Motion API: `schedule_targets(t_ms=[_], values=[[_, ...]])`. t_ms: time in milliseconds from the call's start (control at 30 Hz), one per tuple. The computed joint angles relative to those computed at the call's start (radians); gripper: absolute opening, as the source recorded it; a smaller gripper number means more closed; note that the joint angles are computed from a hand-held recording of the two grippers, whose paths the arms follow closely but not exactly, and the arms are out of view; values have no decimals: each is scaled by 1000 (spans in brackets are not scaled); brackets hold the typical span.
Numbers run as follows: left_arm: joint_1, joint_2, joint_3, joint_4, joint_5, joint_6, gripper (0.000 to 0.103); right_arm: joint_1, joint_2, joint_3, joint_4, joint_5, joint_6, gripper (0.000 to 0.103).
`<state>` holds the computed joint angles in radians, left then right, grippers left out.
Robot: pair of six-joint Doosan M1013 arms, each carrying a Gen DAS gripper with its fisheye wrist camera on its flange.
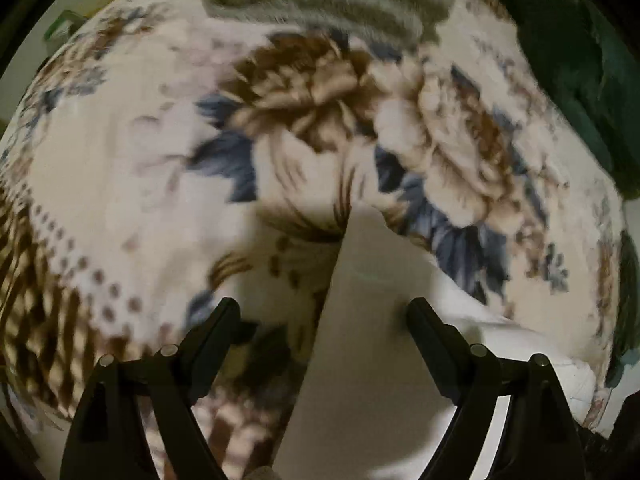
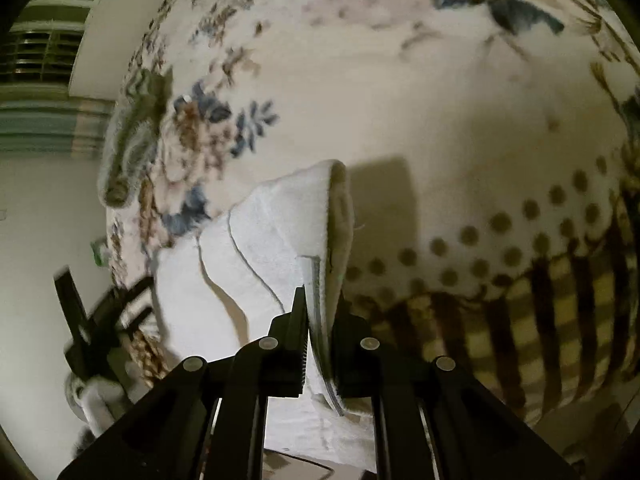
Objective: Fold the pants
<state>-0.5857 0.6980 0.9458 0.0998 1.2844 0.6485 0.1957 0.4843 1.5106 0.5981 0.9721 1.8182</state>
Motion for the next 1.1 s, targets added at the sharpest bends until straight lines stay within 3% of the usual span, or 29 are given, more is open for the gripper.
schedule_targets(t_ms=[33,100,167,233,333,400,500,600,700,800,967,1100], values=[[7,3,4,-18,-6,2,89,-3,6,0,-11,7,-5,10],[27,0,32,-74,-39,-9,100,-6,18,-5,-37,6,6,10],[42,-15,69,-131,-89,-8,101,-9,28,-4,-41,11,13,10],[39,-20,68,-122,-85,9,102,0,43,-19,-73,26,32,11],[27,-41,67,-89,-72,18,101,7,57,-53,-92,76,50,26],[16,-73,99,-62,-96,14,101,-3,40,-49,-53,100,45,46],[-5,-128,162,-69,-135,1,101,-10,-32,14,-17,42,54,71],[-26,-168,228,-89,-154,-1,101,-9,-106,90,15,-16,75,75],[-32,-197,305,-159,-198,-13,101,-11,-139,178,178,-31,37,76],[-35,-206,351,-205,-225,-36,101,1,-124,242,332,-27,1,76],[-31,-229,412,-255,-298,-44,101,31,-80,316,584,-122,-143,76],[-28,-235,423,-268,-311,-28,101,48,-64,330,718,-204,-235,78]])
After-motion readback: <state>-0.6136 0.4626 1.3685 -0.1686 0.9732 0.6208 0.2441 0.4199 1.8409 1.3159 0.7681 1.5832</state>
